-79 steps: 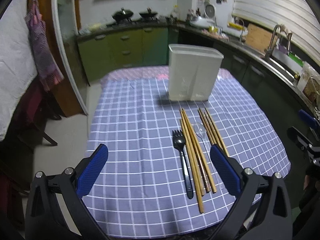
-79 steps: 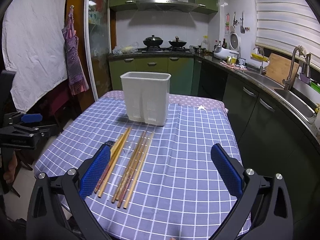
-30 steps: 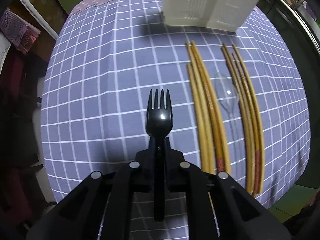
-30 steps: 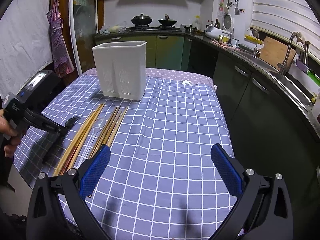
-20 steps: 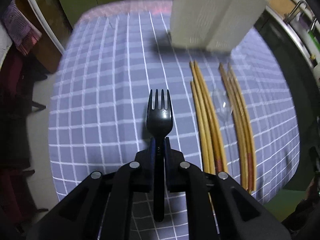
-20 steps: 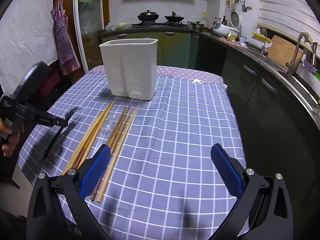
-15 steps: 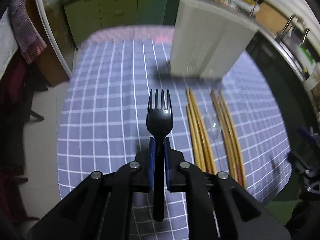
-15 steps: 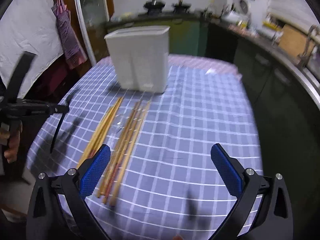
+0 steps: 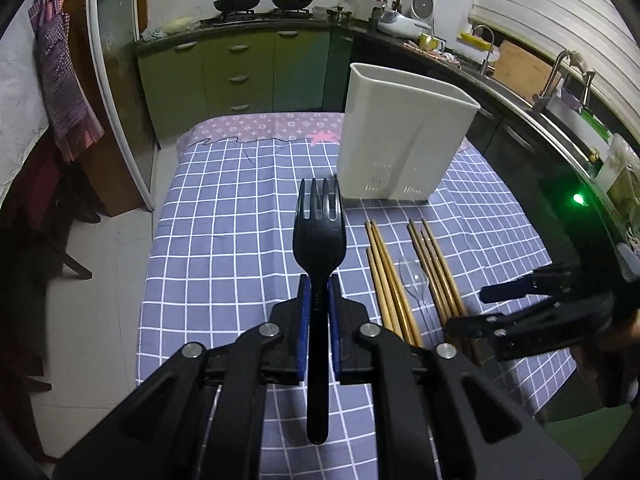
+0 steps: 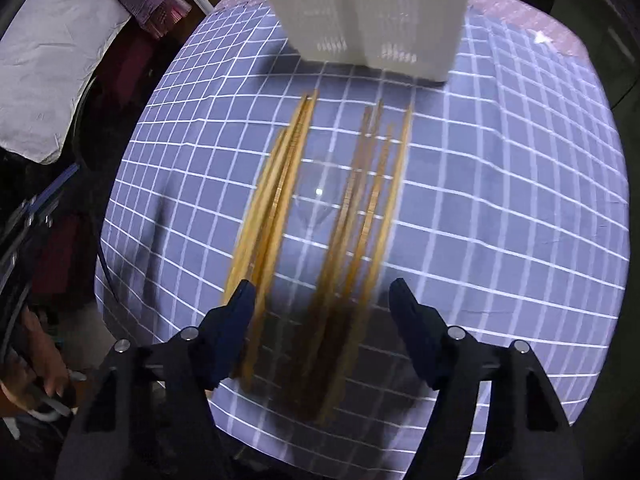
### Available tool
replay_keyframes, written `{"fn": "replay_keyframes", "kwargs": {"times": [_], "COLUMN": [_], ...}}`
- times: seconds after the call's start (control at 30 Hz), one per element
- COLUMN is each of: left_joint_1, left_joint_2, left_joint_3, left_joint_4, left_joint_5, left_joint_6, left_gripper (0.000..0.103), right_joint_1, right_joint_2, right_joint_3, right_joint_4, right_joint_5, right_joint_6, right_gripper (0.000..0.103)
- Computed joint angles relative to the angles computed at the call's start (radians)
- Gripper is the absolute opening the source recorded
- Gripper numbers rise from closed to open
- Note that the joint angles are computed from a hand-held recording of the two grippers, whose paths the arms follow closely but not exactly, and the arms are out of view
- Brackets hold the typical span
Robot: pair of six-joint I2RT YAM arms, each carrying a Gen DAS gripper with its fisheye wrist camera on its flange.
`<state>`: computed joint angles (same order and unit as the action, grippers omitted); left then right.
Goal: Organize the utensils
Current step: 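Lift the fork with the left gripper while the right gripper grasps the clear plastic spoon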
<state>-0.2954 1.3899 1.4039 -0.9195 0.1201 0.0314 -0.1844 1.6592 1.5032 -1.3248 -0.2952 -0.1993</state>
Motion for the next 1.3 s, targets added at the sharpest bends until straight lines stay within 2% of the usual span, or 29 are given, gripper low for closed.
{"fn": "replay_keyframes", "kwargs": {"times": [0.03,0.1,0.17,0.23,0.37,0.6,0.8,1.3], "left_joint_1": [-0.006,-0.007,-0.002,-0.001,0.0,-0.002,-0.003,-0.008], "left_joint_2": [-0.006,-0.014,-0.013,-0.014,-0.019,-0.022,-0.027,-0.019], "left_joint_3": [-0.009,-0.022,-0.023,-0.026,-0.032,-0.039,-0.037,-0.04], "left_joint_4": [0.006,0.016,0.015,0.013,0.017,0.026,0.025,0.024], "left_joint_5": [-0.007,-0.014,-0.006,-0.003,0.005,-0.003,-0.01,-0.007], "left_joint_6": [0.0,0.005,0.013,0.016,0.022,0.024,0.034,0.048], "left_gripper": [0.009,0.009,0.009,0.009,0.009,0.009,0.009,0.009], "right_joint_1": [0.012,0.037,0.065,0.087,0.123,0.141,0.177,0.188], "right_joint_2": [0.011,0.029,0.047,0.072,0.091,0.114,0.12,0.155], "right_joint_3": [0.007,0.016,0.031,0.047,0.041,0.072,0.093,0.118], "right_joint_4": [0.003,0.01,0.009,0.002,0.027,0.032,0.026,0.009], "right_joint_5": [-0.005,-0.005,0.001,0.018,0.082,0.087,0.118,0.167], "right_joint_6": [0.009,0.023,0.053,0.081,0.121,0.136,0.142,0.143], "right_gripper": [0.069,0.058,0.032,0.025,0.023,0.022,0.014,0.013]}}
